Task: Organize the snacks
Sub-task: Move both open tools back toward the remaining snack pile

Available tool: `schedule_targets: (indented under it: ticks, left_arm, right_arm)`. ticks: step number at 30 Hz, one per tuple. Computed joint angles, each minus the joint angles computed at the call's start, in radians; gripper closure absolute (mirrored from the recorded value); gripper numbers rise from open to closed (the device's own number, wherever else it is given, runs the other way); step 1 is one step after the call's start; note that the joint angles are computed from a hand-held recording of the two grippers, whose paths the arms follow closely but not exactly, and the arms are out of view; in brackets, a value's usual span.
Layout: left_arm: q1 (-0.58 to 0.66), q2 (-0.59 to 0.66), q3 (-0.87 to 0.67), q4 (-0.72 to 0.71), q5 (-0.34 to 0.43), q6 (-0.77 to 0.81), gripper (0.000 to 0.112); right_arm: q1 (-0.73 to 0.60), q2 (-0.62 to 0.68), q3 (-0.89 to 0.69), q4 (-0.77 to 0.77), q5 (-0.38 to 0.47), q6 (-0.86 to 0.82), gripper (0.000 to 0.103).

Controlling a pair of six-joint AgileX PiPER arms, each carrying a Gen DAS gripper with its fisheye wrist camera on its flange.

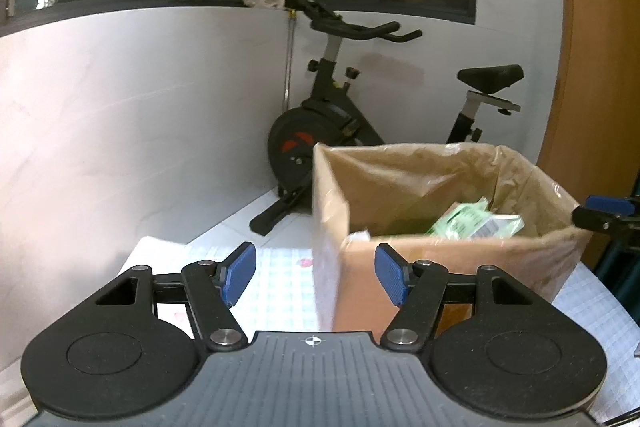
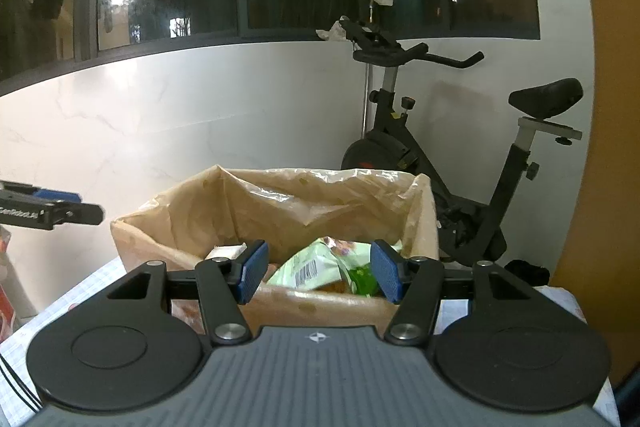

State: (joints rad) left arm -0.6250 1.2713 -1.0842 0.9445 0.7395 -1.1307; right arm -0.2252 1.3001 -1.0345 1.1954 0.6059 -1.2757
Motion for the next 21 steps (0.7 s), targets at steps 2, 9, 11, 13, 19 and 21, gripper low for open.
schedule_targets:
  ticks: [2, 9, 11, 13, 19, 21]
  left_arm:
    - [-0.026, -0.027, 0.045, 0.037, 0.024, -0.054, 0.044]
    - [-0.111, -0.086, 0.174, 0.103, 0.079, -0.234, 0.044]
    - [-0.132, -0.088, 0.201, 0.12, 0.088, -0.284, 0.044]
    - [-0.154, -0.085, 0.224, 0.132, 0.1, -0.328, 0.044]
    - [-0.197, -0.082, 0.3, 0.127, 0.103, -0.447, 0.045]
    - [-0.216, -0.085, 0.32, 0.124, 0.108, -0.477, 0.045]
  right_arm:
    - [-0.022, -0.023, 0.03, 0.022, 0.014, -0.029, 0.043]
    - [-0.093, -0.093, 0.145, 0.084, 0.048, -0.112, 0.043]
    - [-0.112, -0.103, 0.175, 0.095, 0.056, -0.133, 0.043]
    - [-0.129, -0.108, 0.206, 0.1, 0.061, -0.158, 0.043]
    - [-0.157, -0.122, 0.308, 0.093, 0.034, -0.202, 0.043]
    - [-0.171, -0.128, 0.343, 0.096, 0.028, -0.222, 0.043]
